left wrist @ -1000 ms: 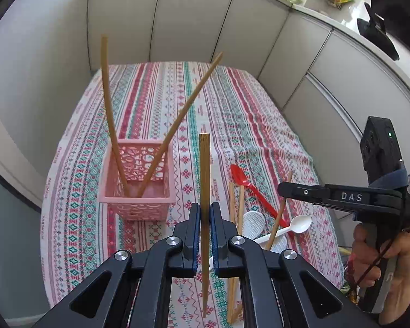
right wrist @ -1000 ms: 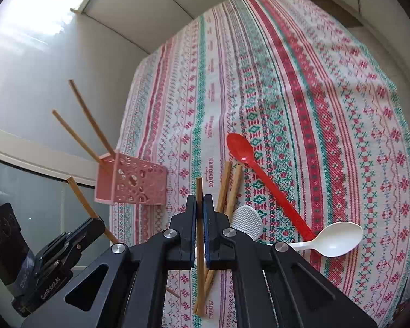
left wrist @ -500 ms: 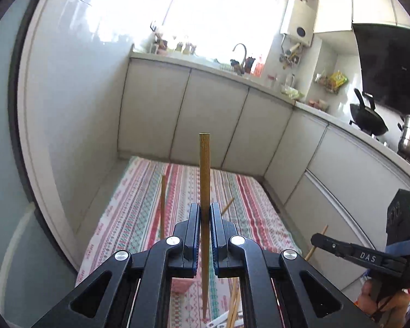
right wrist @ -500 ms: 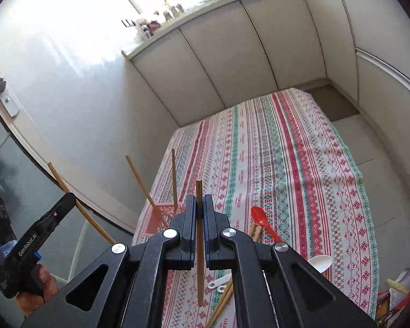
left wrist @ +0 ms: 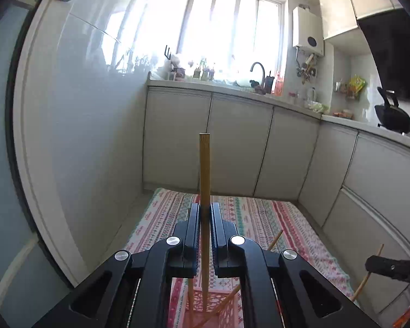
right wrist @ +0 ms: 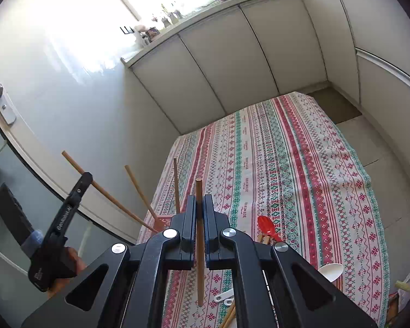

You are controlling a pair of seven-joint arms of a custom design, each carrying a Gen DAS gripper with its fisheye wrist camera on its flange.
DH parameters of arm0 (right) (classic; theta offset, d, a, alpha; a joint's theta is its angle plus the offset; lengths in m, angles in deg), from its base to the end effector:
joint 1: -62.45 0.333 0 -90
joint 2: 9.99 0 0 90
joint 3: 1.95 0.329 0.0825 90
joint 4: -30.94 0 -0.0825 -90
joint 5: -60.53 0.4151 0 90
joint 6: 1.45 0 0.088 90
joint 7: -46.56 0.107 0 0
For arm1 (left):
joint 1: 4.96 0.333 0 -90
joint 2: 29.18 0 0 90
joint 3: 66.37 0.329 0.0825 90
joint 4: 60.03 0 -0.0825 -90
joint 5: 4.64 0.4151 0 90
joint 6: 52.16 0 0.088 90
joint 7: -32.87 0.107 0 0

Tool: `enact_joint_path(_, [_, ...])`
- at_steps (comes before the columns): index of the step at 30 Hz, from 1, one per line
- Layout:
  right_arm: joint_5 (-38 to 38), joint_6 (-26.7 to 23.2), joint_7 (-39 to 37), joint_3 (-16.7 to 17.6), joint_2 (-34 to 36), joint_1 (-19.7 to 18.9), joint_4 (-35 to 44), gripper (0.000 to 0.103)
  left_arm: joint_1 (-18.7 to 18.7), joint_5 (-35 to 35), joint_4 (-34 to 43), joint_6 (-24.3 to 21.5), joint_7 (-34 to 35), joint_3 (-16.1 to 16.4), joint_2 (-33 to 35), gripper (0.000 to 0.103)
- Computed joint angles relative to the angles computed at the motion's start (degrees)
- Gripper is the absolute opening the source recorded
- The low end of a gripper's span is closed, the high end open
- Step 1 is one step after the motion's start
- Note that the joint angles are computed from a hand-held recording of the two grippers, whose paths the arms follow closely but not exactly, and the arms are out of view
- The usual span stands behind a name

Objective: Organize utensils
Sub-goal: 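Carry both held chopsticks upright over the pink basket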

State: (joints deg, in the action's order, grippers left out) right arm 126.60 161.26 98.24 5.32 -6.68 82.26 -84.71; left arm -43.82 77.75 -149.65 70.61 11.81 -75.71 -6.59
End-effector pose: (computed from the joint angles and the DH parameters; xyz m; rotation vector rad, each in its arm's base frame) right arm 0.5805 0.2418 0.4842 -1.6413 1.4229 -0.0494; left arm 0.5355 -0.5094 0.4701 -1.7006 1.1730 -0.9596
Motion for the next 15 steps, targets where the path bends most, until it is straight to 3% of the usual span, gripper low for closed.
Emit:
enact_joint_path(10, [-0.9,0.5,0.2,0.0,0.8,-0.3,0.4,0.004,0.1,-6.4,7.2,3.5,9.8,1.9,7.1,0.007])
enact_joint_path(14, [0.1,0.8,-0.7,0.2,0.8,-0.3,0.5,0.004,1.4,-11.5,8.3,8.6,12.9,1.8,7.9,0.01])
enact_joint_path(15, [0.7,0.9,-1.2,0.3,0.8,-0.3,0.5,0.004,1.6,-12.7,8.2,9.7,13.3,1.8,7.7,0.014])
